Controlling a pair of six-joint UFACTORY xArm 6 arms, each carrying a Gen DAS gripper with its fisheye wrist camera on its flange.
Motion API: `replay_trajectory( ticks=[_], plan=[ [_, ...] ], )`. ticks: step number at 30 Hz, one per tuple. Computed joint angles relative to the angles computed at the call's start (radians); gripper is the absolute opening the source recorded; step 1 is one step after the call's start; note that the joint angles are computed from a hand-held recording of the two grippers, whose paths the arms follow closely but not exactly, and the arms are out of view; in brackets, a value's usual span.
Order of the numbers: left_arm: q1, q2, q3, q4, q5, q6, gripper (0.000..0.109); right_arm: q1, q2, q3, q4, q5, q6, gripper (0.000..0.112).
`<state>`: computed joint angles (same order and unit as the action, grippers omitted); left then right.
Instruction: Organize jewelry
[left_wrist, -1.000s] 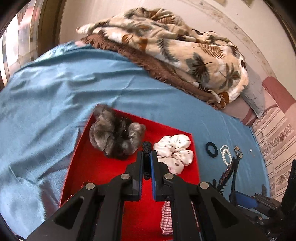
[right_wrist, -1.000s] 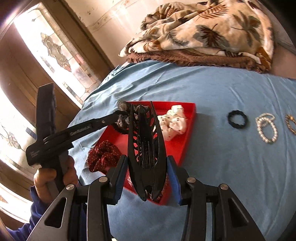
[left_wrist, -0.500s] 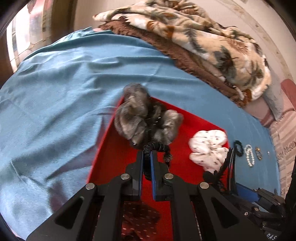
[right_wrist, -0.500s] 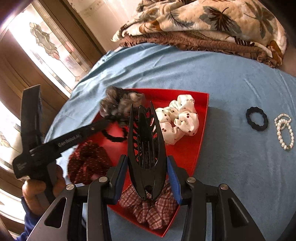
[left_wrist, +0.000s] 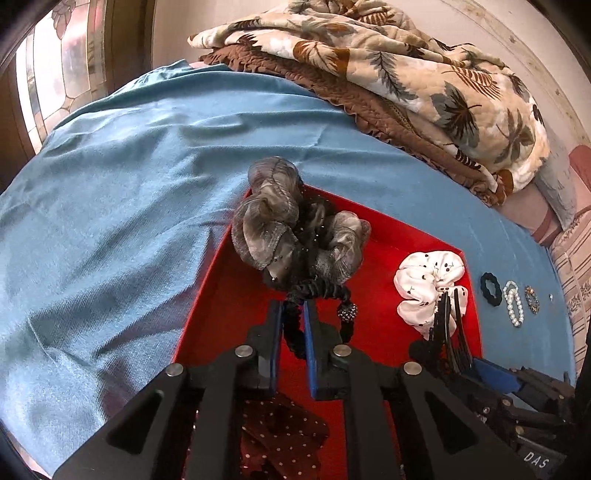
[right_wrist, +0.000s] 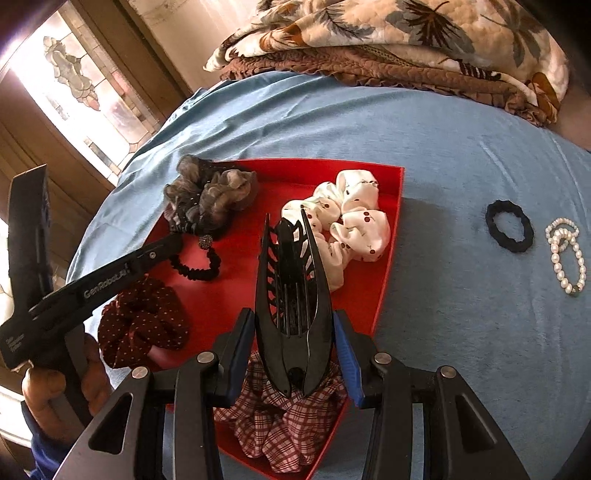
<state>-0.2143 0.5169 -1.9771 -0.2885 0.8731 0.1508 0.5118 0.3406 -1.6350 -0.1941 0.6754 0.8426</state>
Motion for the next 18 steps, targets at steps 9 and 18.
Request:
replay_trajectory(
  ticks=[9, 18],
  plan=[
    [-0.002, -0.015, 0.024, -0.005, -0.017, 0.010, 0.012, 0.028, 0.027, -0.106, -0.274, 0.170, 0.077, 0.054],
    [-0.012, -0.066, 0.094, -0.015, -0.075, 0.036, 0.044, 0.024, -0.096, 0.041, -0.272, 0.125, 0.132, 0.060]
  ],
)
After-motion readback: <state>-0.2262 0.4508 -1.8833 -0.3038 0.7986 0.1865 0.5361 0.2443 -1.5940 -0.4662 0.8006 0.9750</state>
